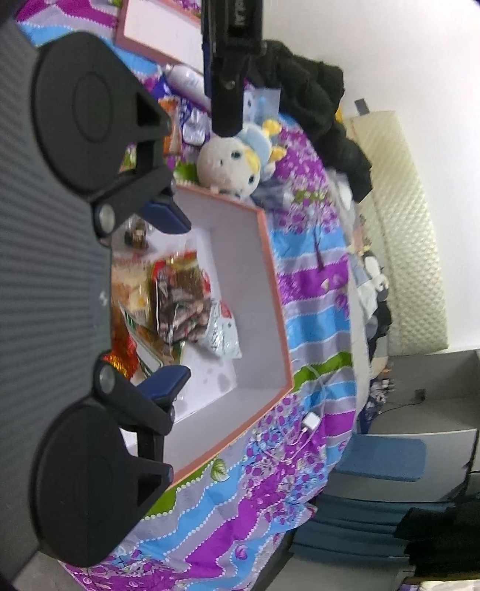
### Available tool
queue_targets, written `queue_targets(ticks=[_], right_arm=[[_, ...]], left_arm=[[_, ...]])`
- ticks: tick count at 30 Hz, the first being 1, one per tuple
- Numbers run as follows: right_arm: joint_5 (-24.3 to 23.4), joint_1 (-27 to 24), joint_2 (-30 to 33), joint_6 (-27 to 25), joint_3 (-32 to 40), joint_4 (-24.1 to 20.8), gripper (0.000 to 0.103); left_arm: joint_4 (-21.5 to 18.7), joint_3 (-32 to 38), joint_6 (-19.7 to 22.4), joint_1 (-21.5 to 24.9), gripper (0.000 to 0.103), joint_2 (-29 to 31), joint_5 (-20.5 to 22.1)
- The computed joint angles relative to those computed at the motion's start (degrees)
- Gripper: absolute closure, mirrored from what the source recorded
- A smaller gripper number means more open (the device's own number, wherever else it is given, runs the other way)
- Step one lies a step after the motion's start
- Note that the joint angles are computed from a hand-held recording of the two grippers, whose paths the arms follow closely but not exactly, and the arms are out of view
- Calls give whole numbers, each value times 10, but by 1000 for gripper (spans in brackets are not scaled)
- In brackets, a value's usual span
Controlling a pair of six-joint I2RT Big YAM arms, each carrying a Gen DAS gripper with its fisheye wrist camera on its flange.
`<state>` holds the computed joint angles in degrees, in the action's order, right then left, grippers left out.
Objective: Organize snacks
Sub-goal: 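Open both tools to drop the two packs into the pink box, then move both tools back from the pink box toward the snack pile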
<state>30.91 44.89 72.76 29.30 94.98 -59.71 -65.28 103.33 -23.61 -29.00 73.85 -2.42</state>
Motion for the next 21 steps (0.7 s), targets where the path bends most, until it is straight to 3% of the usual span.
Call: queue_targets(ticks=[12, 21], right_arm=[[107, 142, -27, 32, -13, 14, 23], [154, 234, -30, 44, -27, 24, 23]], left_arm=[[-14, -109, -1, -18, 28, -162, -69], [-57, -169, -19, -59, 28, -263, -142]])
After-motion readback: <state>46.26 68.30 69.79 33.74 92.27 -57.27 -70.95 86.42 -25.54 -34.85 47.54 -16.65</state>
